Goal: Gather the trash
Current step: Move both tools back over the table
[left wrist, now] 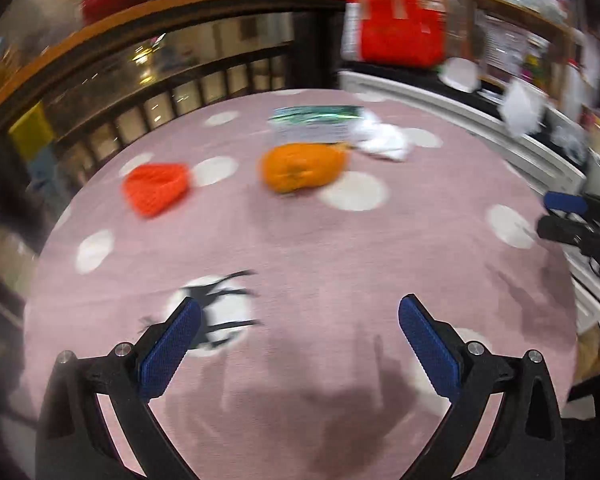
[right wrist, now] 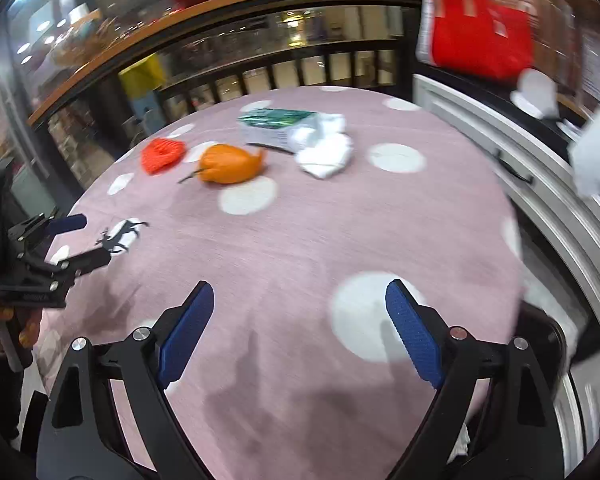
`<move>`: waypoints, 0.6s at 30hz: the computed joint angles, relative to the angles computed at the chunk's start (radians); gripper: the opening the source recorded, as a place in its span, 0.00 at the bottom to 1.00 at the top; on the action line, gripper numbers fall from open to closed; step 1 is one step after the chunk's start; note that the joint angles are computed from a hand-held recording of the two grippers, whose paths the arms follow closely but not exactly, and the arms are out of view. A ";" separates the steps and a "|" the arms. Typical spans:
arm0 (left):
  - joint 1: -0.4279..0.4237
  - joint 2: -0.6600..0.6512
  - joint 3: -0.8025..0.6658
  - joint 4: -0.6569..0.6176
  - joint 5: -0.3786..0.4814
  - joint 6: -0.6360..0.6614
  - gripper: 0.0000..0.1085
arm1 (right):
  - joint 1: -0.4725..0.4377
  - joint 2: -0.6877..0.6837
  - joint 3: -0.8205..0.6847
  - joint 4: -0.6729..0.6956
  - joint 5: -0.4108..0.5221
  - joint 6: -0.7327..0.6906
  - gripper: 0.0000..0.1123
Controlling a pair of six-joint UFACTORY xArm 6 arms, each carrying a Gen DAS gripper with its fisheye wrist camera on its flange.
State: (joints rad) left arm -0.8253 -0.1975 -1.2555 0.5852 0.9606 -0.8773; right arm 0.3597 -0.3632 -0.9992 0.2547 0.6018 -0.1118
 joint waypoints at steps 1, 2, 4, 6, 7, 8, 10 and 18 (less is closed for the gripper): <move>0.025 -0.021 0.019 -0.006 0.008 -0.016 0.90 | 0.027 0.048 -0.047 0.002 0.006 -0.014 0.77; 0.047 -0.038 0.035 -0.014 0.008 -0.025 0.90 | 0.041 0.073 -0.074 0.004 0.013 -0.021 0.77; 0.095 -0.062 0.056 -0.037 0.010 -0.038 0.90 | 0.075 0.152 -0.155 0.018 0.029 -0.040 0.77; 0.141 -0.085 0.081 -0.069 -0.004 -0.038 0.90 | 0.094 0.219 -0.228 0.036 0.049 -0.058 0.77; 0.161 -0.098 0.095 -0.083 -0.013 -0.028 0.90 | 0.106 0.263 -0.278 0.033 0.062 -0.056 0.77; 0.175 -0.098 0.096 -0.090 -0.020 -0.024 0.90 | 0.111 0.294 -0.314 0.029 0.066 -0.051 0.77; 0.207 -0.094 0.096 -0.103 -0.036 -0.012 0.90 | 0.123 0.376 -0.410 0.026 0.084 -0.052 0.78; 0.339 -0.033 0.057 -0.192 -0.130 0.050 0.90 | 0.139 0.657 -0.766 -0.018 0.204 -0.072 0.78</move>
